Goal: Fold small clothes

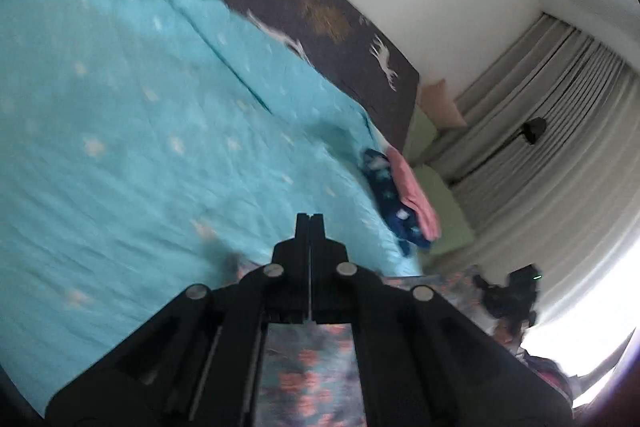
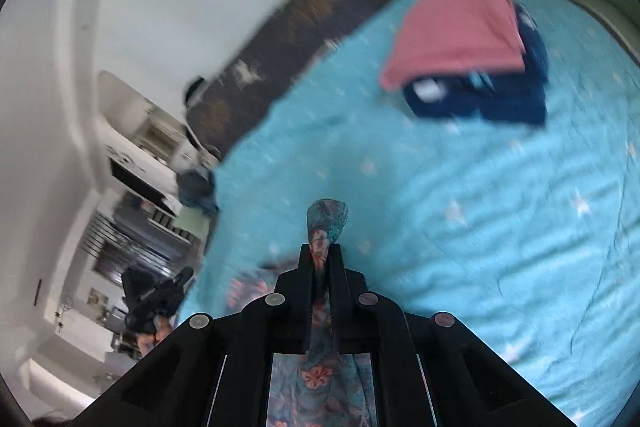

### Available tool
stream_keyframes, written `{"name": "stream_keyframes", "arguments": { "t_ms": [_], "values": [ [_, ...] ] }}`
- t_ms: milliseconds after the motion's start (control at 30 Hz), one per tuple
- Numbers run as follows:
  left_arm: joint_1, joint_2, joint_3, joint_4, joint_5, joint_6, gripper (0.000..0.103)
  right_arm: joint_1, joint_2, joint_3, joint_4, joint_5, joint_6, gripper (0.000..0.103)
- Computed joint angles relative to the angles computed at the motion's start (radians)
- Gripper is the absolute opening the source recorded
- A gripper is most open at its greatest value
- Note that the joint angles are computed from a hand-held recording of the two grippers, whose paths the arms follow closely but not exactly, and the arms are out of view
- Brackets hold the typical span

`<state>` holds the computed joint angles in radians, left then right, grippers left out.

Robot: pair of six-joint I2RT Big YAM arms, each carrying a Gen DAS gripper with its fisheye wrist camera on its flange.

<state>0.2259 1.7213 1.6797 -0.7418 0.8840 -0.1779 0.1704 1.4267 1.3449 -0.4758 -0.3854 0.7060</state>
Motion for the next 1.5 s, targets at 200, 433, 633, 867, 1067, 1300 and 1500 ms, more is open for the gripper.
{"name": "stream_keyframes", "arguments": {
  "t_ms": [200,433,633,867,1067,1300,1500],
  "values": [
    [-0.066,0.108,0.106,-0.319,-0.135,0.235,0.021,0.007,0.112,0.109,-0.142,0.064,-0.040,0.006],
    [-0.134,0.156,0.128,-0.358,-0.277,0.326,0.035,0.010,0.128,0.089,-0.173,0.072,-0.042,0.007],
    [-0.071,0.071,0.044,-0.166,-0.134,0.171,0.003,0.013,0.096,0.083,-0.156,0.097,-0.050,0.007],
    [-0.069,0.094,0.051,-0.196,-0.277,0.219,0.006,0.007,0.156,0.139,-0.170,0.112,-0.051,0.011],
    [-0.050,0.059,0.010,-0.225,-0.316,0.210,0.028,0.028,0.179,0.163,-0.352,0.251,-0.007,0.021],
    [-0.026,-0.164,-0.168,-0.202,-0.175,0.304,0.042,0.123,-0.047,0.001,-0.297,0.160,-0.064,0.024],
    [-0.173,-0.260,-0.324,-0.144,-0.593,0.405,0.052,0.238,0.003,-0.007,-0.464,0.224,-0.052,0.023]
  ]
}}
